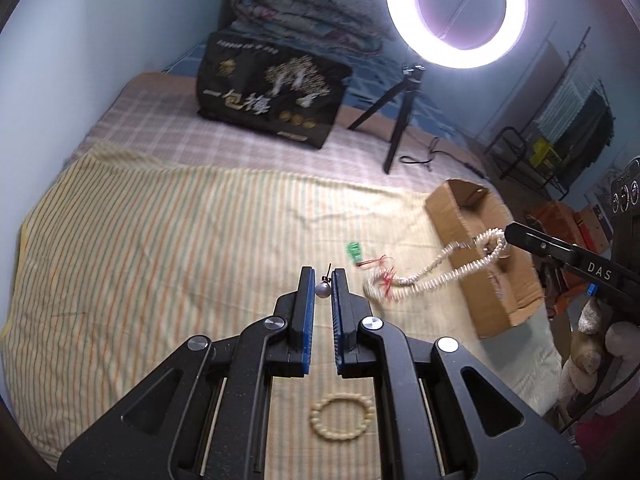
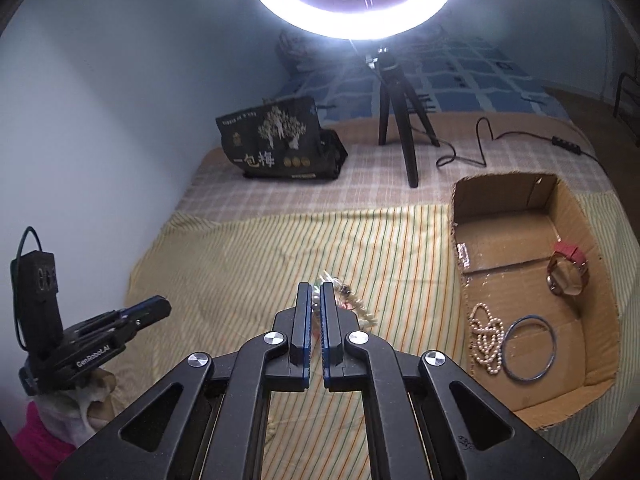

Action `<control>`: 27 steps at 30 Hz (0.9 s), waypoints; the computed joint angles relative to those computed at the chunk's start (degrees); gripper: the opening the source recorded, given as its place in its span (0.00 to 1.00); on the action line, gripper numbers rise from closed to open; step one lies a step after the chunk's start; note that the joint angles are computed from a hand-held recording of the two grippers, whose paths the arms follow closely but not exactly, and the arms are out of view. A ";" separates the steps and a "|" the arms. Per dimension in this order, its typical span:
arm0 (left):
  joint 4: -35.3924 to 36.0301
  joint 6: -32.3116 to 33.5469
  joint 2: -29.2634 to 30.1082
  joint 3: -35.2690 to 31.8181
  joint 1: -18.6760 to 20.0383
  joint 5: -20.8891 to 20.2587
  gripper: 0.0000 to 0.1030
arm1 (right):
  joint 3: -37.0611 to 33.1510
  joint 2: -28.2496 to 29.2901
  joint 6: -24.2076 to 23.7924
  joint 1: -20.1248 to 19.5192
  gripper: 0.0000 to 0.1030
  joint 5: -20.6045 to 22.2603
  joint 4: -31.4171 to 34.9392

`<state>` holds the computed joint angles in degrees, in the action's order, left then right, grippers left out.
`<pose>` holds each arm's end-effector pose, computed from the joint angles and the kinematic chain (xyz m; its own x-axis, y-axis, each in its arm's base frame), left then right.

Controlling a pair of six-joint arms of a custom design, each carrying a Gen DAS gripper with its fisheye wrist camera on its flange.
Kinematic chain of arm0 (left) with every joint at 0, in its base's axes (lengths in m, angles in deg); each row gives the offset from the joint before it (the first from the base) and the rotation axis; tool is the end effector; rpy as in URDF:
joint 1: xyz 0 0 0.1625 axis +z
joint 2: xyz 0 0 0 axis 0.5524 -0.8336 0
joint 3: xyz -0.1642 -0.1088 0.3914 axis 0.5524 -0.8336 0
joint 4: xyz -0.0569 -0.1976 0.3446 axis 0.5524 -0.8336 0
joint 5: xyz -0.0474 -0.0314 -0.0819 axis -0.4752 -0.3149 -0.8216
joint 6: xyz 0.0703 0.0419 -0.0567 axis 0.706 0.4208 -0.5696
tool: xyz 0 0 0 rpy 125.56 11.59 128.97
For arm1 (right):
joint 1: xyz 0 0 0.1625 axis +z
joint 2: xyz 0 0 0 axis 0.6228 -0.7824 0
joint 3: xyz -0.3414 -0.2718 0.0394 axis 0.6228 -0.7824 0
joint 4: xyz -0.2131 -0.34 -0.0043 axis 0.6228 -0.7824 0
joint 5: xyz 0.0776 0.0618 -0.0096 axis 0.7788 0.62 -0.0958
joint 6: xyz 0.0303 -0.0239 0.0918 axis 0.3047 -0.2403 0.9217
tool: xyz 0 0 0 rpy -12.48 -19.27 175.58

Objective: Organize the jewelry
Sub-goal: 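Carry the earring in left tool and pearl strand in right tool over the box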

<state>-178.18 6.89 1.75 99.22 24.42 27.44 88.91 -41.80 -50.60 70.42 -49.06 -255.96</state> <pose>-0.1860 -0.6412 0.2855 -0.8794 0.2244 -0.4199 0.4068 0.8123 -0.4179 0.3061 -0.6201 0.1855 -0.9021 -0.1107 0.4171 -0.3412 0.7746 -0.5325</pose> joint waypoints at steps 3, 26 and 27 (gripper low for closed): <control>-0.43 0.56 0.41 0.01 -0.68 -0.45 0.06 | 0.80 -0.75 -1.09 0.26 0.02 -0.64 -1.49; -2.71 2.91 3.41 -0.11 -5.76 -2.71 0.06 | 3.31 -4.94 -4.81 1.20 0.02 -1.87 -8.44; -2.78 3.06 3.63 -0.22 -5.94 -2.86 0.06 | 3.23 -5.09 -5.02 1.23 0.02 -1.99 -8.69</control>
<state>-180.96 9.95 5.38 99.01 18.48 24.58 92.14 -46.89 -55.62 71.64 -51.05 -264.65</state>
